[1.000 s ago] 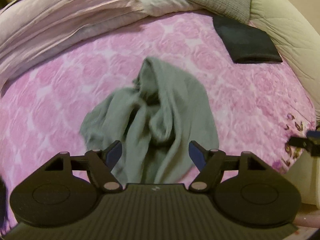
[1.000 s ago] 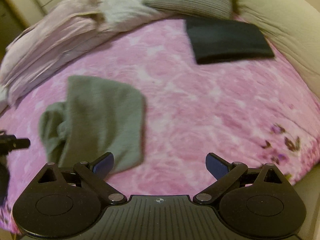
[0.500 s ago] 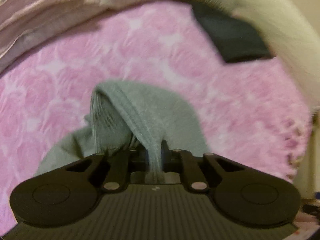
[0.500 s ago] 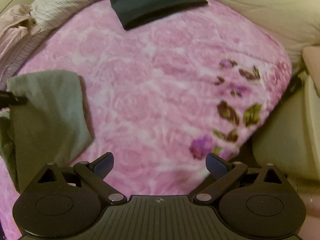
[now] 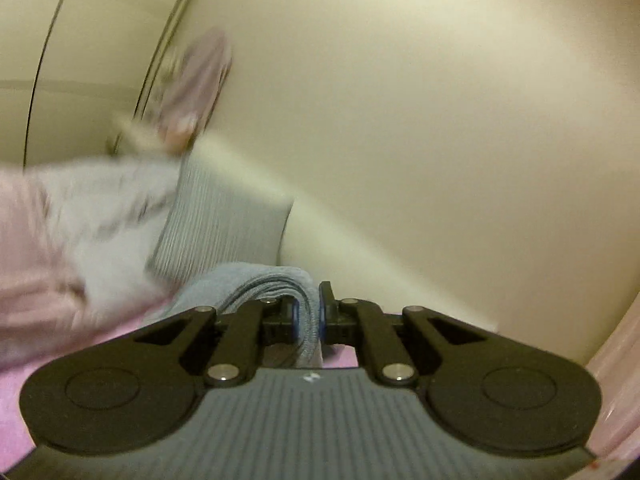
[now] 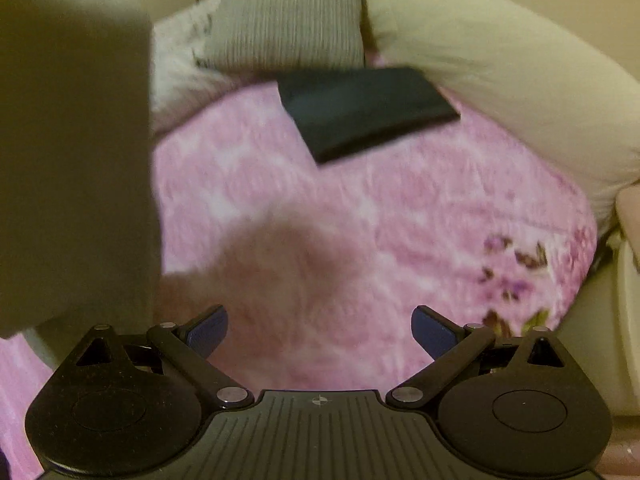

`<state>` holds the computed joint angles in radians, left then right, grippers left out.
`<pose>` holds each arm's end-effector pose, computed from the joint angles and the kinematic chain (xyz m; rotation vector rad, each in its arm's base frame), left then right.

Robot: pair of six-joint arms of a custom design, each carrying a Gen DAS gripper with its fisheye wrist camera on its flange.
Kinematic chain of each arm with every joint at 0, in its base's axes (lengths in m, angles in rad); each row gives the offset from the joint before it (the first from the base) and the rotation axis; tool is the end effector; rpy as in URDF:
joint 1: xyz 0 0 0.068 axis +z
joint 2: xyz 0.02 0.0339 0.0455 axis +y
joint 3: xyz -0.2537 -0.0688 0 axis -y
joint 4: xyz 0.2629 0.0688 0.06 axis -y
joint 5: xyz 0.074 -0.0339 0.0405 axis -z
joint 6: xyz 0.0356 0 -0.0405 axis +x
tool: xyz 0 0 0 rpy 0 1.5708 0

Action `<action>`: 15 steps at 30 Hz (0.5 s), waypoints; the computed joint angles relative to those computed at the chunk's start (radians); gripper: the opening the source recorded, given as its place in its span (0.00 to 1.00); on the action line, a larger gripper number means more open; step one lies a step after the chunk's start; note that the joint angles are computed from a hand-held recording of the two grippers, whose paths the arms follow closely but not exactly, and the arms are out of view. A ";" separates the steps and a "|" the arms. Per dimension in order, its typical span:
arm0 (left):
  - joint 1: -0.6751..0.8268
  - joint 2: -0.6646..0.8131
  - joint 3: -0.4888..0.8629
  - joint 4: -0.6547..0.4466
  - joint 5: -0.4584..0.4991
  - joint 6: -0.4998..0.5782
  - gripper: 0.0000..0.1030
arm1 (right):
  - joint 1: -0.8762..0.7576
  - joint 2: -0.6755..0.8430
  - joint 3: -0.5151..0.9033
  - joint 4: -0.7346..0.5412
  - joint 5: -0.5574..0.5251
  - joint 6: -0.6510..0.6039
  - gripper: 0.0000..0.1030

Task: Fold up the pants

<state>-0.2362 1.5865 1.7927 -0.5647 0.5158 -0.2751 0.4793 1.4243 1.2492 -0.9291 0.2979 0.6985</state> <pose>0.3530 -0.1030 0.4429 0.3167 1.9453 -0.8346 0.2718 0.1295 0.2813 0.3755 2.5668 0.0187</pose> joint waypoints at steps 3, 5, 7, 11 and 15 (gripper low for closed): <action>0.098 -0.074 0.040 0.011 0.068 -0.095 0.05 | 0.011 0.001 0.032 -0.015 0.020 0.026 0.94; 0.185 -0.134 0.039 0.018 0.123 -0.129 0.05 | 0.018 0.004 0.041 -0.023 0.022 0.045 0.94; 0.296 -0.214 -0.007 0.027 0.166 -0.141 0.05 | 0.029 0.014 0.051 -0.027 0.007 0.068 0.94; 0.606 -0.387 -0.183 -0.061 0.237 -0.083 0.06 | 0.081 0.028 0.025 0.028 -0.097 0.141 0.94; 0.983 -0.495 -0.374 -0.279 0.321 0.123 0.06 | 0.139 0.121 -0.005 0.131 -0.250 0.228 0.94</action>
<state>0.7468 1.0919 1.4183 -0.8436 0.8369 -0.1521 0.6187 1.5451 1.2443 -0.7985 0.0480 0.9263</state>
